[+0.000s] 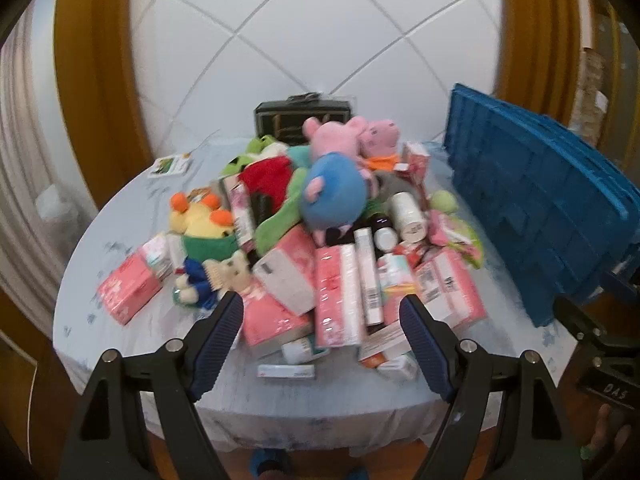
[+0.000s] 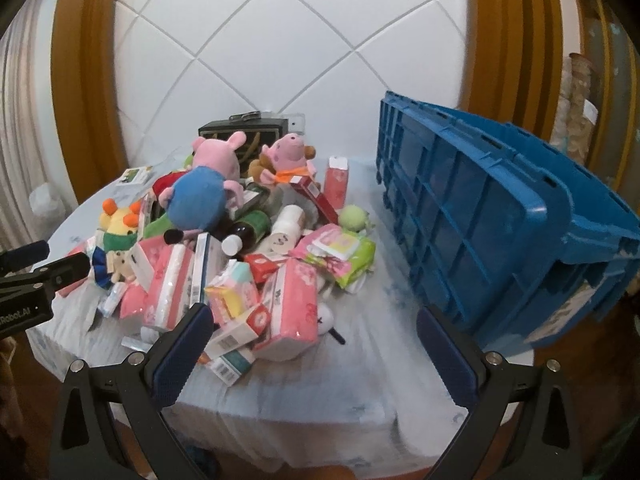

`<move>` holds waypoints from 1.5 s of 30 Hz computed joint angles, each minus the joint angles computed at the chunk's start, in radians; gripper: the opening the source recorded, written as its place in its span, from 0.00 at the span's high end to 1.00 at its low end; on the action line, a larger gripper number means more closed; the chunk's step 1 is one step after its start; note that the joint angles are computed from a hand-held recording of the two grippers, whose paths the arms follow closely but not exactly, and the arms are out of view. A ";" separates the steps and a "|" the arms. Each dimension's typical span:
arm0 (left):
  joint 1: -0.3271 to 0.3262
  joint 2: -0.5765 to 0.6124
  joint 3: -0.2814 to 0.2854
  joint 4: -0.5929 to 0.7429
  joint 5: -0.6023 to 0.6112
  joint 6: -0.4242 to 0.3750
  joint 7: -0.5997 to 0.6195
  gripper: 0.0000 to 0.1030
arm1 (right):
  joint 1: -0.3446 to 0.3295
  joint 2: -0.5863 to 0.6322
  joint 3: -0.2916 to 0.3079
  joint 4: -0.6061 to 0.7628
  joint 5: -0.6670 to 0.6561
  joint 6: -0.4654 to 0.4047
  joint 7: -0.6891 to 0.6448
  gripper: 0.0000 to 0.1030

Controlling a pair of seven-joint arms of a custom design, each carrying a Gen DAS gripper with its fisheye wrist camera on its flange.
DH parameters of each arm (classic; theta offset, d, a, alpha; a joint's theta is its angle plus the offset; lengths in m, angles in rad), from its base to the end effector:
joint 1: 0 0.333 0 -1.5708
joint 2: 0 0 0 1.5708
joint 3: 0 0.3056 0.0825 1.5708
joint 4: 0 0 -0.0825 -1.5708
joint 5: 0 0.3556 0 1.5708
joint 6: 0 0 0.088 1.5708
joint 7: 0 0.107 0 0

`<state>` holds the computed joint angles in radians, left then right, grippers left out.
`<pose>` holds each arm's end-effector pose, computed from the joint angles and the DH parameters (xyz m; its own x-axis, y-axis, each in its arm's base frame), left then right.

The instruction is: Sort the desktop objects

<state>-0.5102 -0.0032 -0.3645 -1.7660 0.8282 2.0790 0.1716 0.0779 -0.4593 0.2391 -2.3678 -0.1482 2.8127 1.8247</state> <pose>0.3916 -0.4109 0.5937 0.2064 -0.9780 0.0298 -0.6533 -0.1604 -0.7399 0.4137 0.1617 0.5988 0.1837 -0.9819 0.0456 -0.5990 -0.1486 -0.7869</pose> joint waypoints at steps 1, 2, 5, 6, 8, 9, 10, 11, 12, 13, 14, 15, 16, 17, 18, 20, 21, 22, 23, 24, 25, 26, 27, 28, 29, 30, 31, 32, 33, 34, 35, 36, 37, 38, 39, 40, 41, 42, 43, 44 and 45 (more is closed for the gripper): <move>0.002 -0.010 0.003 -0.015 -0.009 -0.001 -0.007 0.22 | 0.010 0.008 -0.007 0.002 0.009 -0.001 -0.009 0.00; 0.008 -0.026 0.006 -0.038 -0.022 -0.001 -0.015 0.22 | 0.021 0.018 -0.014 0.005 0.018 -0.002 -0.019 0.00; 0.026 -0.064 0.009 -0.092 -0.053 -0.023 -0.024 0.22 | 0.046 0.049 -0.030 0.014 0.042 -0.005 -0.044 0.00; 0.035 -0.085 0.011 -0.121 -0.065 -0.027 -0.030 0.22 | 0.054 0.061 -0.034 0.019 0.050 -0.007 -0.049 0.00; 0.056 -0.125 0.016 -0.181 -0.094 -0.041 -0.034 0.22 | 0.072 0.086 -0.047 0.024 0.071 -0.006 -0.064 0.00; 0.068 -0.145 0.019 -0.210 -0.108 -0.039 -0.034 0.22 | 0.075 0.099 -0.048 0.027 0.076 -0.004 -0.065 0.00; 0.080 -0.168 0.026 -0.246 -0.132 -0.039 -0.030 0.22 | 0.080 0.118 -0.051 0.035 0.081 -0.007 -0.068 0.00; 0.092 -0.188 0.029 -0.278 -0.146 -0.030 -0.028 0.22 | 0.084 0.135 -0.053 0.042 0.084 -0.013 -0.069 0.00; 0.106 -0.212 0.037 -0.318 -0.162 -0.017 -0.023 0.22 | 0.092 0.152 -0.059 0.052 0.092 -0.022 -0.074 0.00; 0.119 -0.224 0.041 -0.341 -0.179 -0.015 -0.013 0.22 | 0.104 0.173 -0.067 0.063 0.105 -0.030 -0.082 0.00; 0.130 -0.236 0.045 -0.365 -0.190 -0.005 -0.007 0.22 | 0.111 0.185 -0.072 0.069 0.112 -0.037 -0.085 0.00; 0.142 -0.250 0.052 -0.395 -0.207 0.012 0.002 0.22 | 0.117 0.195 -0.076 0.072 0.117 -0.041 -0.086 0.00; 0.151 -0.258 0.056 -0.412 -0.229 0.019 0.011 0.22 | 0.119 0.207 -0.075 0.078 0.112 -0.046 -0.079 0.00; 0.161 -0.266 0.066 -0.438 -0.252 0.046 0.019 0.22 | 0.118 0.220 -0.072 0.086 0.102 -0.055 -0.067 0.00; 0.170 -0.271 0.072 -0.459 -0.268 0.076 0.027 0.22 | 0.121 0.234 -0.072 0.094 0.095 -0.063 -0.059 0.00; 0.185 -0.264 0.080 -0.480 -0.302 0.122 0.058 0.22 | 0.125 0.253 -0.072 0.103 0.079 -0.068 -0.035 0.00; 0.191 -0.253 0.084 -0.486 -0.314 0.152 0.076 0.22 | 0.125 0.263 -0.069 0.108 0.065 -0.069 -0.012 0.00; 0.198 -0.238 0.085 -0.486 -0.320 0.178 0.092 0.22 | 0.132 0.272 -0.073 0.115 0.066 -0.076 -0.003 0.00; 0.203 -0.220 0.086 -0.482 -0.324 0.202 0.109 0.22 | 0.143 0.283 -0.078 0.122 0.074 -0.087 -0.004 0.00; 0.207 -0.197 0.086 -0.474 -0.328 0.225 0.131 0.22 | 0.149 0.291 -0.079 0.130 0.068 -0.102 0.004 0.00; 0.209 -0.174 0.087 -0.464 -0.335 0.243 0.153 0.22 | 0.152 0.300 -0.076 0.138 0.050 -0.116 0.020 0.00; 0.210 -0.159 0.088 -0.461 -0.342 0.261 0.176 0.22 | 0.159 0.307 -0.077 0.144 0.038 -0.131 0.027 0.00; 0.210 -0.145 0.089 -0.457 -0.350 0.275 0.200 0.22 | 0.165 0.312 -0.078 0.151 0.030 -0.146 0.033 0.00; 0.211 -0.135 0.089 -0.456 -0.354 0.279 0.219 0.22 | 0.170 0.316 -0.077 0.156 0.013 -0.163 0.046 0.00; 0.213 -0.132 0.088 -0.457 -0.355 0.277 0.226 0.22 | 0.175 0.318 -0.077 0.163 0.000 -0.192 0.054 0.00; 0.216 -0.128 0.090 -0.463 -0.355 0.279 0.227 0.22 | 0.181 0.317 -0.080 0.163 -0.005 -0.206 0.060 0.00; 0.221 -0.129 0.094 -0.474 -0.359 0.284 0.224 0.22 | 0.186 0.315 -0.085 0.156 -0.002 -0.209 0.064 0.00; 0.227 -0.133 0.098 -0.489 -0.364 0.289 0.217 0.22 | 0.192 0.312 -0.091 0.148 0.012 -0.213 0.061 0.00; 0.235 -0.137 0.104 -0.502 -0.368 0.293 0.209 0.22 | 0.194 0.311 -0.094 0.144 0.015 -0.217 0.069 0.00; 0.243 -0.135 0.109 -0.511 -0.369 0.304 0.207 0.22 | 0.193 0.308 -0.095 0.136 0.016 -0.220 0.083 0.00; 0.250 -0.133 0.111 -0.518 -0.361 0.314 0.200 0.22 | 0.195 0.306 -0.097 0.130 0.022 -0.218 0.086 0.02; 0.258 -0.125 0.112 -0.517 -0.345 0.319 0.192 0.22 | 0.199 0.305 -0.099 0.125 0.031 -0.216 0.083 0.05; 0.263 -0.110 0.112 -0.509 -0.331 0.317 0.194 0.22 | 0.202 0.302 -0.101 0.121 0.041 -0.214 0.078 0.17; 0.267 -0.096 0.112 -0.501 -0.318 0.319 0.198 0.22 | 0.213 0.300 -0.105 0.117 0.070 -0.207 0.048 0.28; 0.269 -0.074 0.112 -0.487 -0.300 0.311 0.200 0.22 | 0.220 0.300 -0.106 0.115 0.089 -0.202 0.029 0.30; 0.269 -0.055 0.112 -0.473 -0.291 0.295 0.204 0.24 | 0.231 0.302 -0.107 0.115 0.116 -0.195 0.001 0.31; 0.269 -0.040 0.114 -0.464 -0.284 0.285 0.208 0.32 | 0.249 0.306 -0.112 0.119 0.164 -0.187 -0.052 0.33; 0.265 -0.024 0.112 -0.450 -0.259 0.254 0.198 0.45 | 0.260 0.313 -0.109 0.124 0.189 -0.179 -0.084 0.35; 0.263 -0.020 0.114 -0.451 -0.256 0.249 0.199 0.55 | 0.273 0.324 -0.106 0.134 0.212 -0.173 -0.118 0.44; 0.264 -0.021 0.120 -0.461 -0.282 0.265 0.218 0.67 | 0.290 0.339 -0.104 0.147 0.247 -0.169 -0.168 0.52; 0.267 -0.039 0.127 -0.488 -0.302 0.302 0.214 0.68 | 0.303 0.352 -0.100 0.159 0.272 -0.168 -0.204 0.53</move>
